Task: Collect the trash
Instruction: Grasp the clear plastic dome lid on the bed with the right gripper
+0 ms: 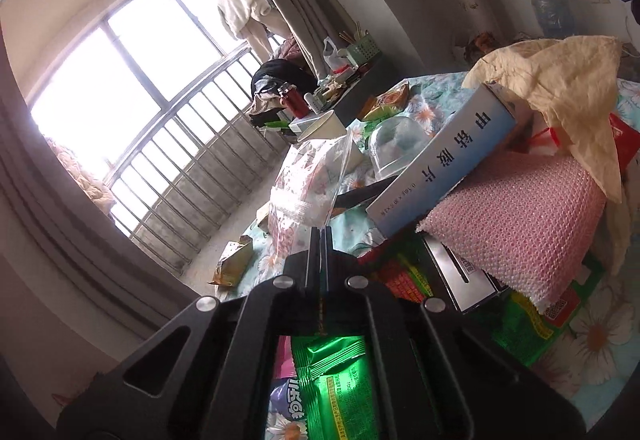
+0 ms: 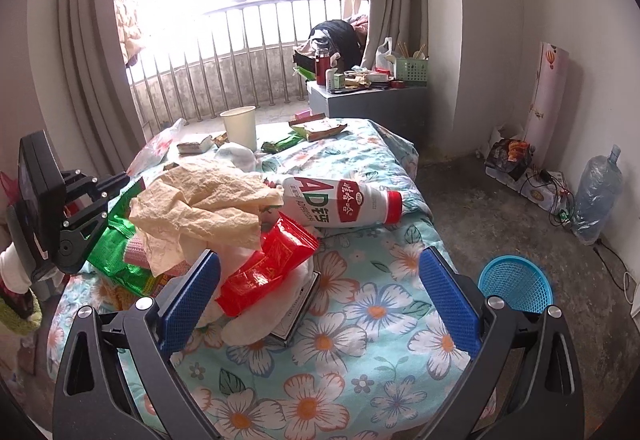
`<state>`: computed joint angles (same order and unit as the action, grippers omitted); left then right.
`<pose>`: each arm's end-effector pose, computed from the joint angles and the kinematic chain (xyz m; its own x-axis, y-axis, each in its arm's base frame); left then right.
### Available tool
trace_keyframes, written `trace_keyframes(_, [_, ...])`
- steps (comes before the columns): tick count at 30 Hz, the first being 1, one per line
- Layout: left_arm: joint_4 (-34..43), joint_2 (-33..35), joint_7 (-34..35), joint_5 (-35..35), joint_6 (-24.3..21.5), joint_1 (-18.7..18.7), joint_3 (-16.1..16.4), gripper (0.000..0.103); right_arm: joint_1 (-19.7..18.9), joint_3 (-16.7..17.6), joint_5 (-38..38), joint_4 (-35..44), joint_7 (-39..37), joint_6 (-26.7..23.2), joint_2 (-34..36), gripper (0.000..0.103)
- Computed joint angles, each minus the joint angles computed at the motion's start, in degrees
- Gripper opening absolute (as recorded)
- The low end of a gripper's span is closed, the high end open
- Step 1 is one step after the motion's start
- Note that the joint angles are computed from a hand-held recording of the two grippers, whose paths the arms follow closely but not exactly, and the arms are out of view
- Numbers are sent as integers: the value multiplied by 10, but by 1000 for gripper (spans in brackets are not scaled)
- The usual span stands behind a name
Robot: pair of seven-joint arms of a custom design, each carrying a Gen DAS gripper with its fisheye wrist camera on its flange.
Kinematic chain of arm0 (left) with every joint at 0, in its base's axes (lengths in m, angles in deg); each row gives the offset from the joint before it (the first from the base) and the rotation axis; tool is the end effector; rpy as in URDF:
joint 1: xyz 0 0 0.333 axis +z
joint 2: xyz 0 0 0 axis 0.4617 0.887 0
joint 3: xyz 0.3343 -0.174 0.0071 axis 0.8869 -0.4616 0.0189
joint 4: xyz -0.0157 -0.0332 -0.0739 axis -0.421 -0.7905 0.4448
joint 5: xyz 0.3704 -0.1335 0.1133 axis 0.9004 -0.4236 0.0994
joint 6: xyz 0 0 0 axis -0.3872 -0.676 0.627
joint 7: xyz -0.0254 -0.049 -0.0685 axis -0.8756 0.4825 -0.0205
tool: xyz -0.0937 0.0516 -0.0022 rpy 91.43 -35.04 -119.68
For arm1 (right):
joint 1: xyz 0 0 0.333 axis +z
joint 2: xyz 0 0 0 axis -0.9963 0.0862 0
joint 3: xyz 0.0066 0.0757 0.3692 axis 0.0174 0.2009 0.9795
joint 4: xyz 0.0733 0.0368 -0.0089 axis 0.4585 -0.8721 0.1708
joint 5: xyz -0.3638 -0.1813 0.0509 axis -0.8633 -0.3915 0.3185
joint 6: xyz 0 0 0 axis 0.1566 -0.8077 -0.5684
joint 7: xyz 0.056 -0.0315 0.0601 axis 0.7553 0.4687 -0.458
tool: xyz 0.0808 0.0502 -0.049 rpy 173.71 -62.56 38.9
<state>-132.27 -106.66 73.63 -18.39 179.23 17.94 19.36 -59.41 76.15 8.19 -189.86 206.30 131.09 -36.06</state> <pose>0.4887 -0.1162 0.6842 -0.5083 -0.6364 -0.5802 -0.1004 0.7129 -0.6940 0.3201 0.3268 0.7648 -0.2412 -0.9612 -0.1340 -0.5497 0.2491 -0.7974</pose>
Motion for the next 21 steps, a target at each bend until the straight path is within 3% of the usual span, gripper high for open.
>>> trace_keyframes(3, [19,1,-16,-27,-13,-6,13,0,-4,-28,-1,8,-20,58,-2,97])
trace_keyframes(5, [30,0,-25,-49,-26,-11,22,0,5,-69,42,18,-63,127,10,97])
trace_keyframes(8, [44,-3,-39,-76,-53,-12,31,0,46,-152,204,66,-193,192,62,97])
trace_keyframes(10, [49,-7,-45,-94,-68,-12,35,0,75,-207,348,120,-292,190,115,97])
trace_keyframes(12, [51,-10,-40,-114,-76,-16,41,0,83,-242,472,197,-380,142,181,97])
trace_keyframes(15, [47,-14,-29,-134,-71,-20,42,0,52,-244,556,327,-443,43,290,97])
trace_keyframes(18, [46,-17,-23,-146,-80,-19,45,0,12,-228,597,445,-438,-61,388,97])
trace_keyframes(21, [47,-16,-25,-151,-83,-16,40,0,-11,-207,589,547,-409,-147,466,97])
